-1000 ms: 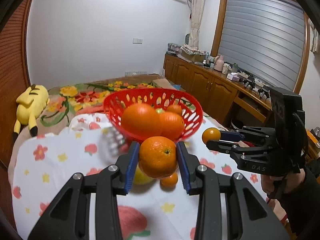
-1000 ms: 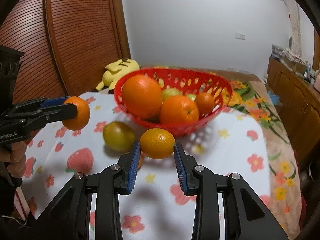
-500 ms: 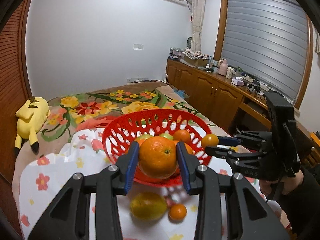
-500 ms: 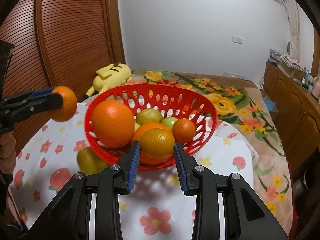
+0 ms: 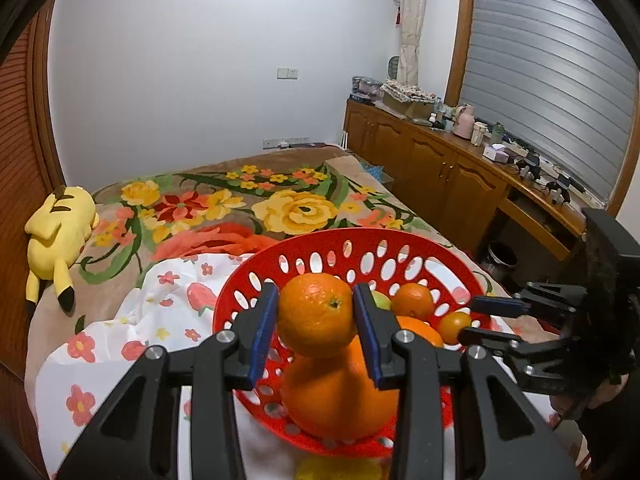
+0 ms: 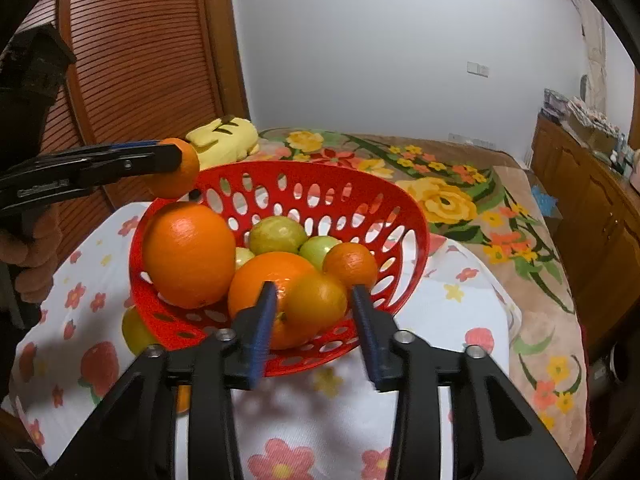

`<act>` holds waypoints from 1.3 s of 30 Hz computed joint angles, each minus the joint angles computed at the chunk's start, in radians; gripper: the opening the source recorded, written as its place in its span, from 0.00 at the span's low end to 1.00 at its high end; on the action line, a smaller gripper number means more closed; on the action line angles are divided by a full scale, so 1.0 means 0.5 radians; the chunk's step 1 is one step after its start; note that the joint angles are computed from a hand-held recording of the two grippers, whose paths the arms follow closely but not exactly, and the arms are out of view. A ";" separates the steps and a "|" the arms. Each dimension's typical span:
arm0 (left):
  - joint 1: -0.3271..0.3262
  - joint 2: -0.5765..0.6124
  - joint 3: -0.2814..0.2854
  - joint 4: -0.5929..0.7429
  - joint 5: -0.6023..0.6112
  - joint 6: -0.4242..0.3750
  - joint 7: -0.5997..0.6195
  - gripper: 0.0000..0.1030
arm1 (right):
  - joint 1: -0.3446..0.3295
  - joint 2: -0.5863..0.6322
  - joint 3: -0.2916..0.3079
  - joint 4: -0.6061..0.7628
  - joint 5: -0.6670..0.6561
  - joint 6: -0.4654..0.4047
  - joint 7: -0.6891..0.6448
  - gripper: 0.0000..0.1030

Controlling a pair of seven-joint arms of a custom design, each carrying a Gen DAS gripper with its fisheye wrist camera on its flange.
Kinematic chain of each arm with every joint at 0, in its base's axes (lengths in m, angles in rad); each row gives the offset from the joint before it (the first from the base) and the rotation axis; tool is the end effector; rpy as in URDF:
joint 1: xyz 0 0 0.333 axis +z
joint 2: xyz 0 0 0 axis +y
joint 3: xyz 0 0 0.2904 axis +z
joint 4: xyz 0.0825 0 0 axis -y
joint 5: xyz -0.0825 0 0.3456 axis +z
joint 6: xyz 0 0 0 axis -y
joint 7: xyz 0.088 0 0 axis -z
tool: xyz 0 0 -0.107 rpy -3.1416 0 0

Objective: Organize fruits
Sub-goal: 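Carry mandarin in left tool while right tool carries small orange into basket, then withdraw both tools from basket toward the pear and small orange on the cloth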

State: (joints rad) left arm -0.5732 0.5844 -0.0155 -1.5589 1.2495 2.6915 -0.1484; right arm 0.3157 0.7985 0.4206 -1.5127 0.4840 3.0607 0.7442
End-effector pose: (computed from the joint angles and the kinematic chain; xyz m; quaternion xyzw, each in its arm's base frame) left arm 0.5519 -0.4035 0.3479 -0.6689 0.5966 -0.3446 0.2790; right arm 0.5947 0.3875 0.3017 -0.8505 0.3201 -0.1123 0.4019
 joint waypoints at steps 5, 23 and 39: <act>0.032 0.082 0.003 0.082 -0.097 0.022 0.104 0.35 | -0.026 0.002 0.033 -0.008 0.016 0.009 -0.017 0.41; -0.039 0.009 0.076 -0.039 -0.046 0.044 -0.024 0.42 | -0.103 -0.112 0.157 -0.234 0.032 0.170 -0.035 0.41; 0.011 -0.397 -0.201 -0.594 0.397 -0.195 -0.554 0.46 | -0.366 -0.261 0.495 -0.718 -0.197 0.494 0.155 0.42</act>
State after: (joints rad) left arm -0.5676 0.3857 -0.1159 -1.8561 1.4478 2.5941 -0.4256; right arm 0.1324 0.6680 0.6681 -1.8716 0.3855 3.3077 0.8219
